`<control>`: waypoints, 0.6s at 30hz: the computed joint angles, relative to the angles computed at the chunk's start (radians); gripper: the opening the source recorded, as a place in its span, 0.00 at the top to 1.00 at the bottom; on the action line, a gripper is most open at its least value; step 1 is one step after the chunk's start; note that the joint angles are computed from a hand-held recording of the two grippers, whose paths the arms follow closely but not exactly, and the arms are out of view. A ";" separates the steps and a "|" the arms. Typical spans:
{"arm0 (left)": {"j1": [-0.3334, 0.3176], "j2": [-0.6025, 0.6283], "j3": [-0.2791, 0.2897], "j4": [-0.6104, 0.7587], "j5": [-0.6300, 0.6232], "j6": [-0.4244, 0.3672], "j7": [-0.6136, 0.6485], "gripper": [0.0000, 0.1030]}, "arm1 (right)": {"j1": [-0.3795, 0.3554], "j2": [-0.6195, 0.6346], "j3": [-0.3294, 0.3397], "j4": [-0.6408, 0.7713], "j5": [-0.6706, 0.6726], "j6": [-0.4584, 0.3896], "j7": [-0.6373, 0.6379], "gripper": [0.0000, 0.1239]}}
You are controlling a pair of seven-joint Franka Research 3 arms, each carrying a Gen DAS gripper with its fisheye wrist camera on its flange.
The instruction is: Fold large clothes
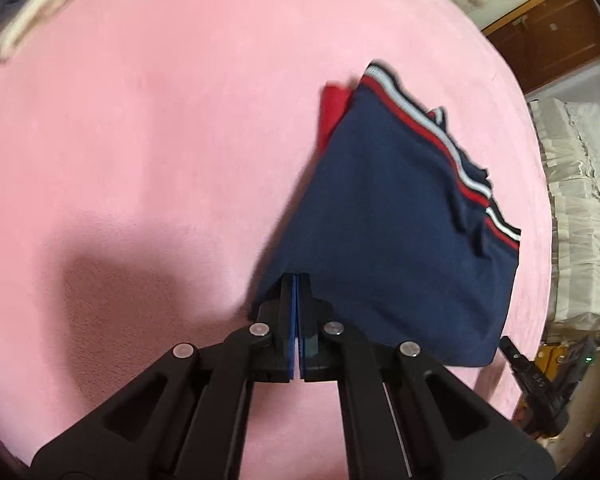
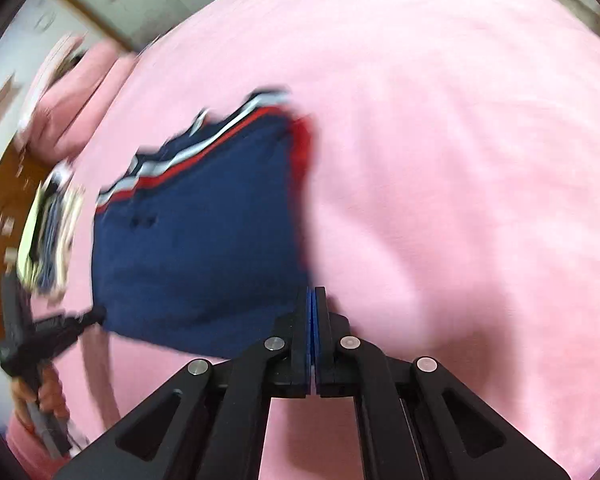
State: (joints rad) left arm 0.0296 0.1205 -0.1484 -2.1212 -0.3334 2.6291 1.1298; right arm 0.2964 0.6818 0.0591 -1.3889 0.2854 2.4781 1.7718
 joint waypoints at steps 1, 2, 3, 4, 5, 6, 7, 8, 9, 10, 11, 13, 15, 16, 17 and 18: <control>-0.011 -0.011 -0.002 -0.008 0.037 0.034 -0.002 0.99 | -0.011 -0.028 0.014 -0.044 0.068 0.061 -0.067 1.00; -0.017 -0.017 -0.012 -0.003 0.036 0.059 0.035 0.99 | -0.044 -0.030 0.062 -0.053 0.077 0.099 -0.096 1.00; -0.017 -0.010 -0.026 0.013 -0.001 0.068 0.096 0.99 | -0.077 -0.036 0.118 -0.065 0.139 0.137 -0.182 1.00; -0.016 0.007 -0.044 0.041 -0.058 0.063 0.168 0.99 | -0.104 -0.029 0.164 -0.056 0.195 0.137 -0.254 1.00; -0.013 0.033 -0.062 0.079 -0.117 0.048 0.235 0.99 | -0.129 -0.019 0.206 -0.044 0.252 0.119 -0.324 1.00; -0.011 0.055 -0.076 0.110 -0.159 0.030 0.282 0.99 | -0.135 0.014 0.238 0.004 0.293 0.081 -0.375 1.00; -0.012 0.094 -0.092 0.160 -0.193 0.013 0.321 0.99 | -0.133 0.058 0.257 0.068 0.311 0.019 -0.417 1.00; -0.015 0.136 -0.102 0.209 -0.206 0.001 0.341 0.99 | -0.102 0.095 0.242 0.126 0.298 -0.013 -0.412 1.00; -0.018 0.167 -0.109 0.244 -0.204 -0.009 0.350 0.99 | -0.067 0.138 0.216 0.196 0.268 -0.062 -0.407 1.00; -0.016 0.196 -0.116 0.275 -0.202 -0.017 0.363 0.99 | -0.038 0.174 0.194 0.253 0.251 -0.093 -0.400 1.00; -0.020 0.226 -0.118 0.309 -0.186 -0.026 0.359 0.99 | -0.009 0.222 0.173 0.327 0.232 -0.126 -0.381 1.00; -0.020 0.275 -0.120 0.359 -0.160 -0.030 0.345 0.99 | 0.003 0.303 0.162 0.445 0.236 -0.162 -0.353 1.00; -0.011 0.335 -0.126 0.423 -0.142 -0.010 0.321 0.99 | 0.007 0.345 0.159 0.503 0.247 -0.155 -0.332 1.00; -0.012 0.364 -0.129 0.450 -0.132 0.003 0.305 0.99 | 0.001 0.375 0.160 0.552 0.250 -0.169 -0.325 1.00; -0.026 0.422 -0.124 0.509 -0.106 0.013 0.272 0.99 | -0.002 0.392 0.160 0.579 0.250 -0.175 -0.324 1.00; -0.027 0.454 -0.128 0.543 -0.088 0.016 0.251 0.99 | 0.000 0.422 0.152 0.631 0.240 -0.193 -0.313 1.00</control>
